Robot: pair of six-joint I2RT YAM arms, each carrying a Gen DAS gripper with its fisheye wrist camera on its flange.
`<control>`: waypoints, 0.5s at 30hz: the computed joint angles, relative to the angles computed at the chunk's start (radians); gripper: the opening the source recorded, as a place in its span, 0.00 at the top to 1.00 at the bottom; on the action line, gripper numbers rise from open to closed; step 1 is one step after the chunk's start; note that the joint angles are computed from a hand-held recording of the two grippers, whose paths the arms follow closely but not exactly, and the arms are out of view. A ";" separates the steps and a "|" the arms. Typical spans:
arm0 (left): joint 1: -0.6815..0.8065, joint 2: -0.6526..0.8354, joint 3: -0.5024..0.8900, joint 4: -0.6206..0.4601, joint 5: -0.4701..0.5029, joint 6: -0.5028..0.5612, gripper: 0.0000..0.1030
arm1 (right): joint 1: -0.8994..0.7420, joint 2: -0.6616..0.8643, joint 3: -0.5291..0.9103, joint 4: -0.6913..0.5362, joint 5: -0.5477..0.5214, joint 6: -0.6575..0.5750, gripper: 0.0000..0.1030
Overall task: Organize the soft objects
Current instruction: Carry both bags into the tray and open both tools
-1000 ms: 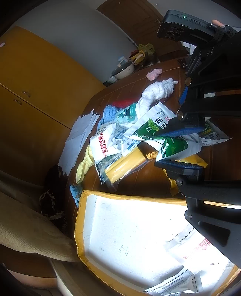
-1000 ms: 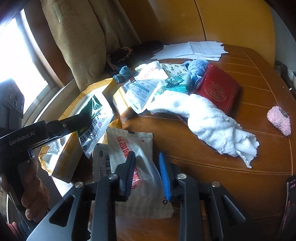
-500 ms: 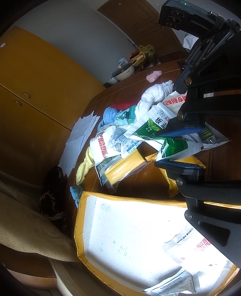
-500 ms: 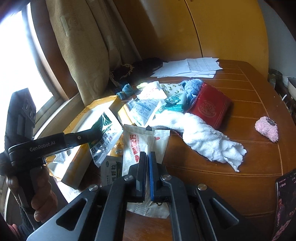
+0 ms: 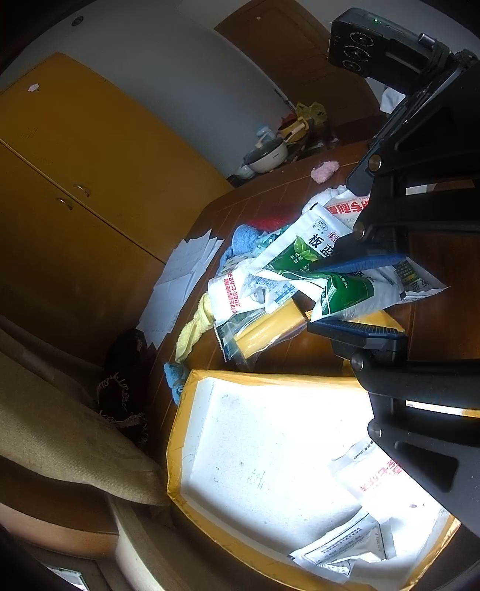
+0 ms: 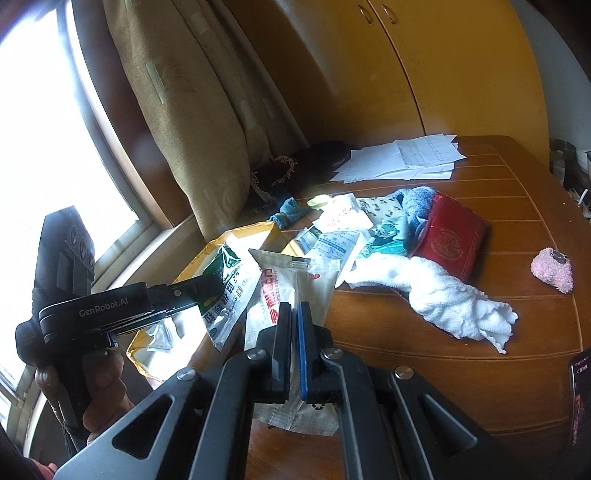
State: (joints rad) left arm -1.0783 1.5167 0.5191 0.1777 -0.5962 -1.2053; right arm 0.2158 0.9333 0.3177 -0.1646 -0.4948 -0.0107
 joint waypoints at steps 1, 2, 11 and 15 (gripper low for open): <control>-0.005 -0.025 -0.011 -0.015 -0.013 -0.009 0.76 | 0.023 0.003 0.002 0.012 0.008 0.015 0.97; -0.009 -0.048 -0.021 -0.029 -0.026 -0.019 0.76 | 0.047 0.001 0.004 0.017 0.018 0.030 0.97; -0.021 -0.247 -0.106 -0.185 -0.121 -0.113 0.76 | 0.218 0.054 0.011 0.102 0.093 0.129 0.97; 0.011 -0.352 -0.146 -0.287 -0.157 -0.154 0.76 | 0.244 0.132 0.033 0.155 0.081 0.164 0.97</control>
State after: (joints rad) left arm -1.0677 1.1643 0.3735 -0.1096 -0.7534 -1.3589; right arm 0.4601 1.0655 0.3508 -0.0095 -0.4142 0.1529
